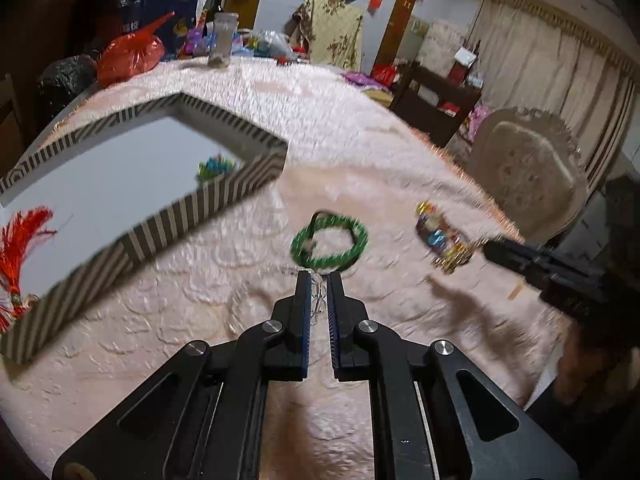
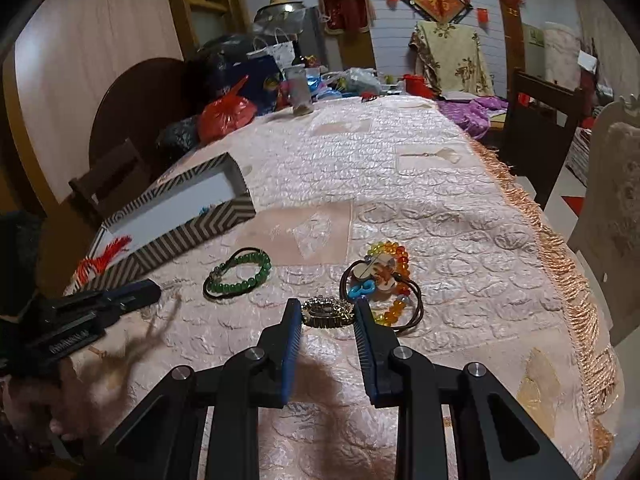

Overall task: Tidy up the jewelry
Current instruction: 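Lift the clear bracelet with the left gripper while the right lifts the gold charm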

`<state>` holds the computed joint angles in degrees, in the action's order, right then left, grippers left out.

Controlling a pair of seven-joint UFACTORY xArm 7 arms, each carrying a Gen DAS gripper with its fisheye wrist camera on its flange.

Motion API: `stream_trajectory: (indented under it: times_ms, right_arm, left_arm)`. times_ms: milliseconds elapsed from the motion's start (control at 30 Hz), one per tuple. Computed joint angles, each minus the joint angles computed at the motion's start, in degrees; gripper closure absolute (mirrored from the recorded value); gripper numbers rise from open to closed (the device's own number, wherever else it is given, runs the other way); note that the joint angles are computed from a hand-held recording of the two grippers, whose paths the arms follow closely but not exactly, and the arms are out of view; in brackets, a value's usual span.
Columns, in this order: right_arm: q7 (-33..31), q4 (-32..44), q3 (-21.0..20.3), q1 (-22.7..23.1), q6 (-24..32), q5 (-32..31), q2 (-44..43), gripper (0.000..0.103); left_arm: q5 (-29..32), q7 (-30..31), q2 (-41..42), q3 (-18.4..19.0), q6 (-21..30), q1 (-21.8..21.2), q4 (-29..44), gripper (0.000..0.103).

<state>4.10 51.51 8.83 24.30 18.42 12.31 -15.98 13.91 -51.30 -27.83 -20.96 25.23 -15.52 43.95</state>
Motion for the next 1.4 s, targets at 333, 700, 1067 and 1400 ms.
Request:
stream_trajectory:
  times_ms: [333, 700, 1067, 1400]
  right_arm:
    - [1.76, -1.94, 0.02, -0.05, -0.72, -0.36, -3.11, 0.078]
    - [3.69, -2.40, 0.43, -0.33, 0.71, -1.75, -5.08, 0.078]
    - [6.44, -0.91, 1.73, -1.29, 2.34, -4.70, -4.65, 0.078]
    - [8.36, 2.97, 3.27, -1.42, 3.53, -7.70, -1.72, 0.078]
  left_arm:
    - [-0.17, 0.96, -1.79, -0.29, 2.18, -0.27, 3.10, 0.097]
    - [0.46, 1.20, -4.63, -1.21, 7.07, 1.05, 5.86, 0.097]
    - [0.67, 0.80, -5.12, -1.76, 7.90, 1.53, 5.42, 0.097]
    - [0.81, 0.84, -6.38, -0.96, 8.78, 2.36, 4.58, 0.097]
